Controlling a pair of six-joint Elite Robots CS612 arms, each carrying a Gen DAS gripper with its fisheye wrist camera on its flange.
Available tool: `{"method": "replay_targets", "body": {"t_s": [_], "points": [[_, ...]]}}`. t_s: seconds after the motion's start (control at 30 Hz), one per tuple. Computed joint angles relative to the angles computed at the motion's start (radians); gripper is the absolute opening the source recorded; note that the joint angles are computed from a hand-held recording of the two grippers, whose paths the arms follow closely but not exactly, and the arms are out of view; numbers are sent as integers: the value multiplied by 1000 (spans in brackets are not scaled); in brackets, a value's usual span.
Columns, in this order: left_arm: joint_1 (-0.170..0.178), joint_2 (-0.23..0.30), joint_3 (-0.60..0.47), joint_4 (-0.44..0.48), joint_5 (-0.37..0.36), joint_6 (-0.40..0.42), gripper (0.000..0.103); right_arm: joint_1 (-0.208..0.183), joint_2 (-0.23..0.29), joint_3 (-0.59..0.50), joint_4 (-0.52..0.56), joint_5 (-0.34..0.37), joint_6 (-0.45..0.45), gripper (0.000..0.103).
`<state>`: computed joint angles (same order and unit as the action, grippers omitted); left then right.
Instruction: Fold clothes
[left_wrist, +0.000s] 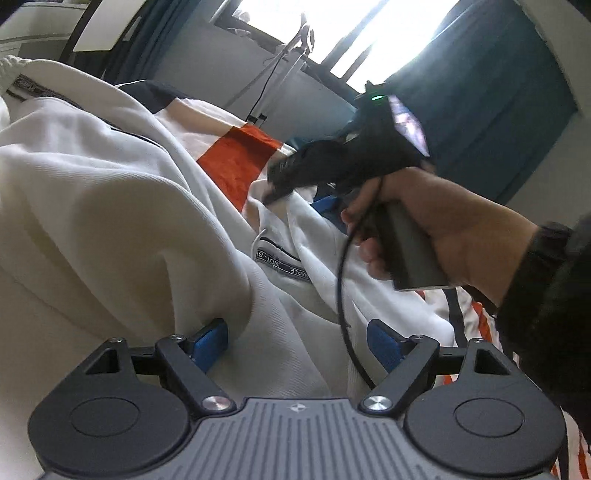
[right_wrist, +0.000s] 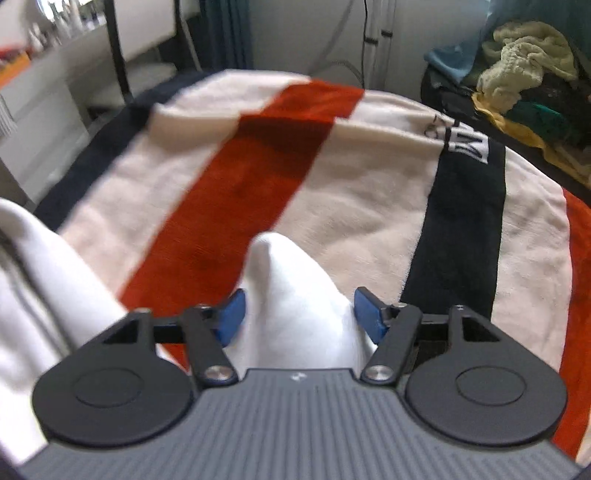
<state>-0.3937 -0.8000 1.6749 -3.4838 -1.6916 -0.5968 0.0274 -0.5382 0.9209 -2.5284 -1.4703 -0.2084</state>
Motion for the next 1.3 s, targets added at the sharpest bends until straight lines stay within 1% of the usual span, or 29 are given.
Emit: {"method": "replay_targets", "body": {"t_s": [0.03, 0.07, 0.1, 0.13, 0.23, 0.3, 0.4, 0.47, 0.53, 0.6, 0.7, 0.73, 0.8, 0.83, 0.9, 0.97, 1.03, 1.07, 1.13, 1.17, 1.2, 1.23, 1.27, 1.3], "points": [[1, 3, -2, -6, -1, 2, 84, 4, 9, -15, 18, -35, -8, 14], [1, 3, 0, -12, -2, 0, 84, 5, 11, -23, 24, -62, -6, 9], [2, 3, 2, -17, -3, -2, 84, 1, 4, -11, -2, -63, 4, 9], [2, 3, 3, -23, -4, -4, 84, -8, -11, 12, -56, -54, 32, 9], [4, 1, 11, -47, -4, -23, 84, -40, -68, 87, -218, -51, 160, 8], [8, 1, 13, -59, -10, -54, 84, -62, -106, 135, -338, -74, 223, 8], [6, -6, 21, -76, 15, -87, 84, -103, -168, 212, -546, -133, 332, 8], [2, -13, 34, -107, 43, -100, 84, -135, -201, 263, -705, -160, 393, 8], [1, -15, 41, -141, 55, -119, 84, -170, -223, 319, -888, -177, 435, 8], [-4, -21, 48, -152, 75, -124, 84, -204, -240, 376, -1025, -198, 489, 8], [-13, -32, 54, -113, 95, -120, 85, -258, -263, 487, -1128, -213, 600, 8], [-16, -36, 55, -96, 98, -120, 85, -272, -264, 523, -1152, -229, 610, 8], [-22, -43, 59, -66, 104, -113, 85, -297, -266, 597, -1147, -267, 621, 9], [-25, -46, 62, -53, 107, -107, 85, -315, -269, 640, -1123, -266, 661, 9], [-35, -52, 69, -37, 125, -76, 85, -354, -268, 716, -1069, -252, 740, 9], [-45, -59, 79, -30, 139, -50, 85, -398, -266, 785, -1014, -187, 855, 9], [-53, -64, 85, -20, 149, -30, 85, -438, -260, 841, -999, -101, 963, 9], [-57, -66, 88, -15, 154, -21, 85, -458, -257, 858, -992, -40, 1017, 9], [-65, -71, 92, -8, 158, -7, 85, -489, -242, 875, -1025, 86, 1148, 11], [-69, -74, 94, -5, 160, -1, 85, -498, -241, 882, -1045, 120, 1181, 12], [-74, -75, 95, -7, 167, 18, 85, -506, -240, 889, -1064, 152, 1211, 16], [-80, -77, 96, -9, 174, 37, 85, -509, -245, 896, -1065, 166, 1216, 22], [-87, -78, 100, -15, 189, 57, 86, -510, -246, 899, -1074, 159, 1216, 27], [-93, -79, 102, -15, 198, 72, 86, -510, -244, 903, -1097, 144, 1218, 41]]}}
